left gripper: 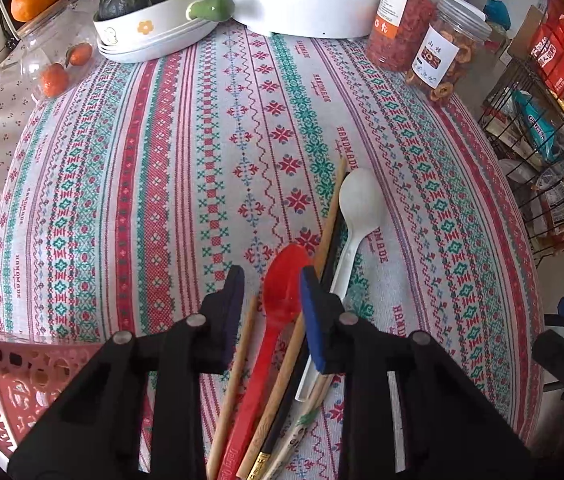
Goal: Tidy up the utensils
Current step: 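Lower the left tool onto the red spoon and close on it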
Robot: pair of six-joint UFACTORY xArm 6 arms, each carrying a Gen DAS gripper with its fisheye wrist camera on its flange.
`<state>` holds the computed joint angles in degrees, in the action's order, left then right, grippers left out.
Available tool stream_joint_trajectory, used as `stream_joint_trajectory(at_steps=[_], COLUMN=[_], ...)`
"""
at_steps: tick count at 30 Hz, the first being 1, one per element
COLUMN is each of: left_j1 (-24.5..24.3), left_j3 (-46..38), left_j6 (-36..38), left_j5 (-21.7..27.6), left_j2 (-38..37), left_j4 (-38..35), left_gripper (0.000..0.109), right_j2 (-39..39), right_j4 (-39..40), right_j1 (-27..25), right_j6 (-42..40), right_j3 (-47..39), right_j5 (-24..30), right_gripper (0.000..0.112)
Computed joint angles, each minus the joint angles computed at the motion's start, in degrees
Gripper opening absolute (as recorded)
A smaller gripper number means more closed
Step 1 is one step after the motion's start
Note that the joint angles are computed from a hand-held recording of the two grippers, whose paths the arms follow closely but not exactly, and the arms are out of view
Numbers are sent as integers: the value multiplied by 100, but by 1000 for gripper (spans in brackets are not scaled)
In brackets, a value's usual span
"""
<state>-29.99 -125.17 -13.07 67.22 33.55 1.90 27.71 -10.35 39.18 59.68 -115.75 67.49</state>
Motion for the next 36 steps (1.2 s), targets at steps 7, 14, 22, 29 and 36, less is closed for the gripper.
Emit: stream_joint_trajectory(at_steps=[7,14,22,29,36], left_j1=[102,143,103,104,150], left_j3=[-282,-428,-594,282,1612], left_j6=[131,249,316,232,557], left_j5=[34,47,68,-413,-1167], left_j2=[288,389,517,-30,-1111], left_j4=[-420,-774,-688,-495,-648], left_gripper=[30,30,29,28,2], right_j2=[194,291,445,663,891], right_j4=[32,39,102,156,18], right_j1=[-14,0,-7,-26,33], right_j6=[-125,-170,-224,-129,-168], right_j3=[-271,-424,-619,-951,-1393], right_j5=[133,199,337,480,492], right_gripper=[102,102,102,102,102])
